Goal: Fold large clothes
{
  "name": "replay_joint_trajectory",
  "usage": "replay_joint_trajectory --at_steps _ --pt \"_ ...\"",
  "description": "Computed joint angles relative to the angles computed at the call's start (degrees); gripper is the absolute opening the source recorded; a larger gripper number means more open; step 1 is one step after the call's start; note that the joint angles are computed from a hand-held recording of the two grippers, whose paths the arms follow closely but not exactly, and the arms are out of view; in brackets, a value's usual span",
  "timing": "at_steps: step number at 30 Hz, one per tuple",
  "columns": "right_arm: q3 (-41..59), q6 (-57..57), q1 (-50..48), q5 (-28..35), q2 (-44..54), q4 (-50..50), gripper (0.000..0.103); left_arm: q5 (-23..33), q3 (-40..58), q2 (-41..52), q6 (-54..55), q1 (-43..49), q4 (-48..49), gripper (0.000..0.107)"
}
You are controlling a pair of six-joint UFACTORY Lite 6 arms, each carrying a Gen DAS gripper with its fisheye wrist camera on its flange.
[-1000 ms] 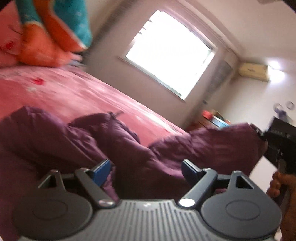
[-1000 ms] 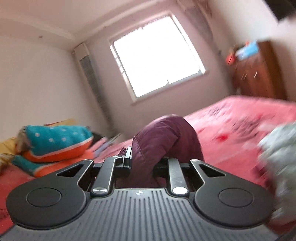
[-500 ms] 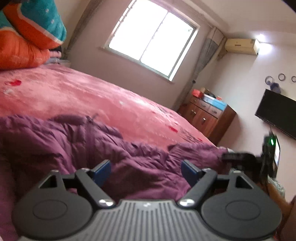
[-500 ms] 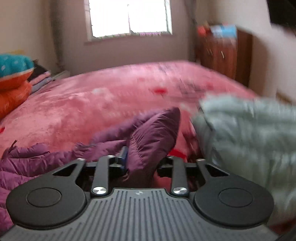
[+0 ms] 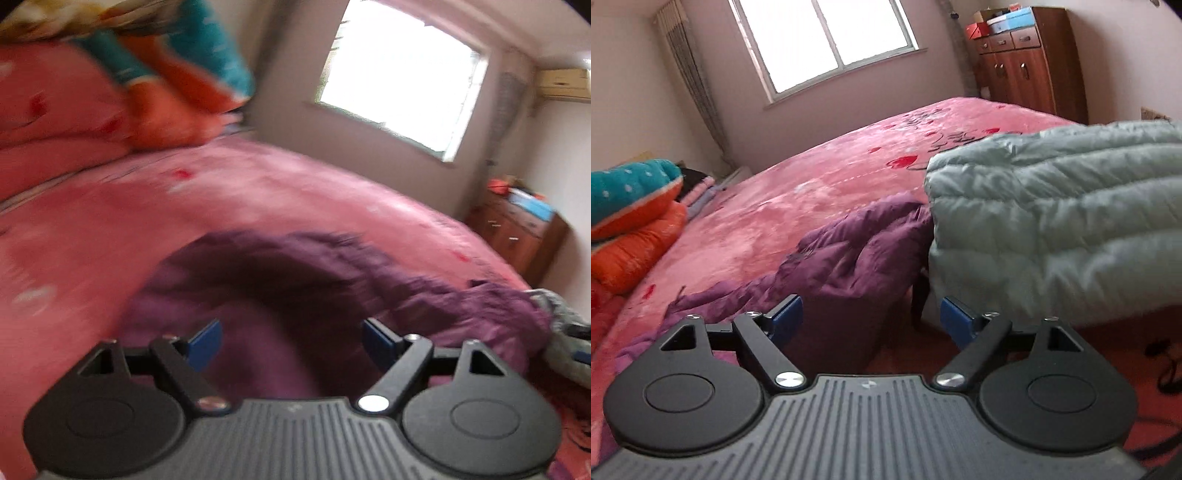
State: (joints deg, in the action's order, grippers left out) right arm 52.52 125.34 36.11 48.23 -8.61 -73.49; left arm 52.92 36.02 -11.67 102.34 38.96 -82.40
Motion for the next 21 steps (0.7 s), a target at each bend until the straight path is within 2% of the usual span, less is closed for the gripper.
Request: replay_joint_trajectory --at_steps 6,8,13,17,19,21 --pt "-0.57 1.81 5.34 -1.34 -0.73 1.17 0.103 -1.87 2.85 6.85 -3.20 9.72 6.18 0.082" --pt "-0.68 2.09 6.56 -2.00 -1.21 1.16 0.103 -2.18 3.50 8.66 -3.20 10.33 8.14 0.082" --pt "-0.85 3.02 7.61 -4.64 -1.44 -1.18 0.103 -8.19 2.13 10.32 -1.37 8.70 9.35 0.082" --pt "-1.61 6.07 6.03 -9.05 0.39 -5.29 0.103 -7.89 2.11 11.97 -0.61 9.29 9.29 0.083" --pt "-2.49 6.35 5.39 -10.83 0.47 -5.21 0.103 -6.98 1.74 11.71 -0.08 8.98 10.05 0.078" --pt "-2.31 5.53 4.68 -12.80 1.02 -4.11 0.103 -6.11 1.38 11.68 1.03 8.52 10.31 0.058"
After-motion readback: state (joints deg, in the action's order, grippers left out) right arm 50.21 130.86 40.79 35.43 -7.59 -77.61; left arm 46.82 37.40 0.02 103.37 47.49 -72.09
